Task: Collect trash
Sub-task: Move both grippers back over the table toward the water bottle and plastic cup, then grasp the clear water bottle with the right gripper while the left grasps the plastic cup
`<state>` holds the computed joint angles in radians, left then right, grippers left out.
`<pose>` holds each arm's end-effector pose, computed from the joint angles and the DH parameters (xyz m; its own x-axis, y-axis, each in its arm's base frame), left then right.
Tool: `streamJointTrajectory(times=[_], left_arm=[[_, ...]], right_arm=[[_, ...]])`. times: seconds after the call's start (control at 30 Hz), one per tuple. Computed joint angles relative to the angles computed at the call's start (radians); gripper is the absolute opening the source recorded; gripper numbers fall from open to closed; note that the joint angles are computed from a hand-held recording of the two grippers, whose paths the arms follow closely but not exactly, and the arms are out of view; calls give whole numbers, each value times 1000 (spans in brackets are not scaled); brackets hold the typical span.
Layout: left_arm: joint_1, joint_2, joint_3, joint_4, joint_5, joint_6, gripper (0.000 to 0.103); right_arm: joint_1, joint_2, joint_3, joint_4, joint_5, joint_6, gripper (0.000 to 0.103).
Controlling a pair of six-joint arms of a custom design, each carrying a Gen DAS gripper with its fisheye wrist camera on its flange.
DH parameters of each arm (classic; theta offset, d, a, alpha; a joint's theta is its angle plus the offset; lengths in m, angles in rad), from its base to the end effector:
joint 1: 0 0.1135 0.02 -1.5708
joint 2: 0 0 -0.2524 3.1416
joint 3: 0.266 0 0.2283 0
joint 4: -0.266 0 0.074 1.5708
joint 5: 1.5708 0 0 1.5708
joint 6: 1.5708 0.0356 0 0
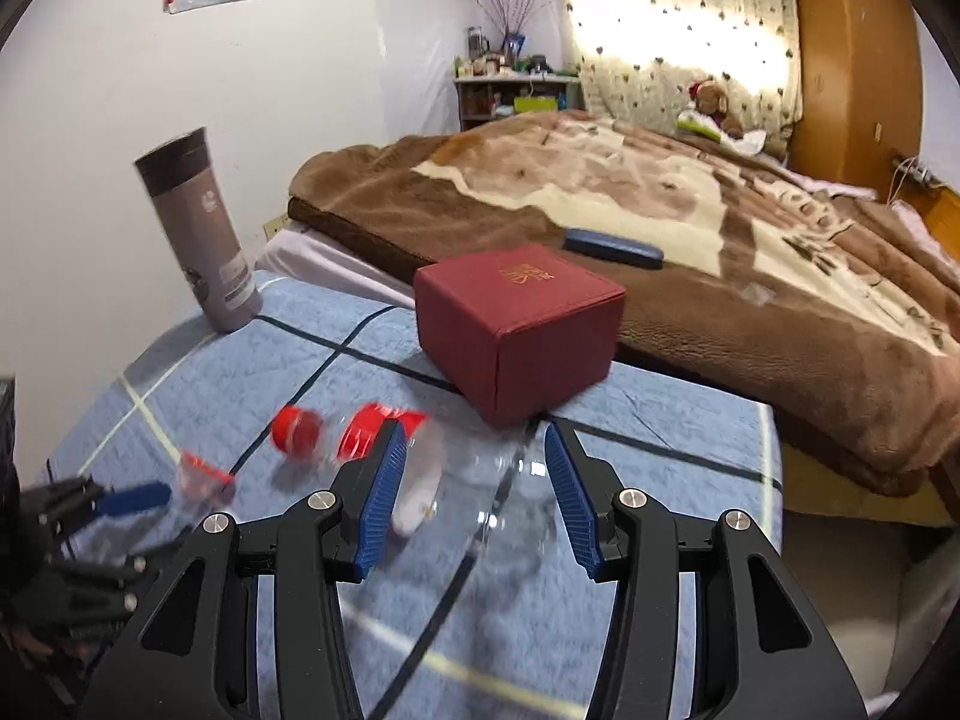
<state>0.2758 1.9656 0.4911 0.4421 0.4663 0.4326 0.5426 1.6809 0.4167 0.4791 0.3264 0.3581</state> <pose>0.2471 0.0533 0.0422 -0.7590 0.1744 -0.6273 0.3269 0.9353 -0.1355 0.2180 0.1181 0.0963 -0.6703 -0.0165 -0.7419 -0.0640 0.9973 0.0356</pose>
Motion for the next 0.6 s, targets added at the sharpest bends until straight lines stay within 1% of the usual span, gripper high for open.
streamJointTrajectory(times=[0.07,0.13,0.17,0.2,0.27,0.3,0.37,0.47,0.53,0.6], left_arm=[[0,10,0,8,-11,3,62],[1,19,5,1,-10,14,62],[3,20,6,-1,-5,13,62],[9,20,11,-12,3,16,62],[18,19,24,-31,15,16,62],[20,21,30,-37,17,17,62],[31,28,43,-49,21,15,62],[58,32,59,-71,43,18,62],[66,32,67,-78,46,16,62],[67,28,62,-64,37,17,62]], right_arm=[[-24,33,32,-14,-30,-13,50],[-51,63,69,-56,-99,-31,51],[-57,66,68,-58,-132,-44,55],[-54,61,59,-57,-154,-54,60],[-49,38,45,-84,-200,-61,61],[-39,19,42,-118,-217,-65,61],[-16,-6,40,-164,-233,-67,61],[63,-35,45,-235,-214,-72,61],[135,-19,82,-306,-166,-57,61],[168,2,109,-323,-129,-60,61]])
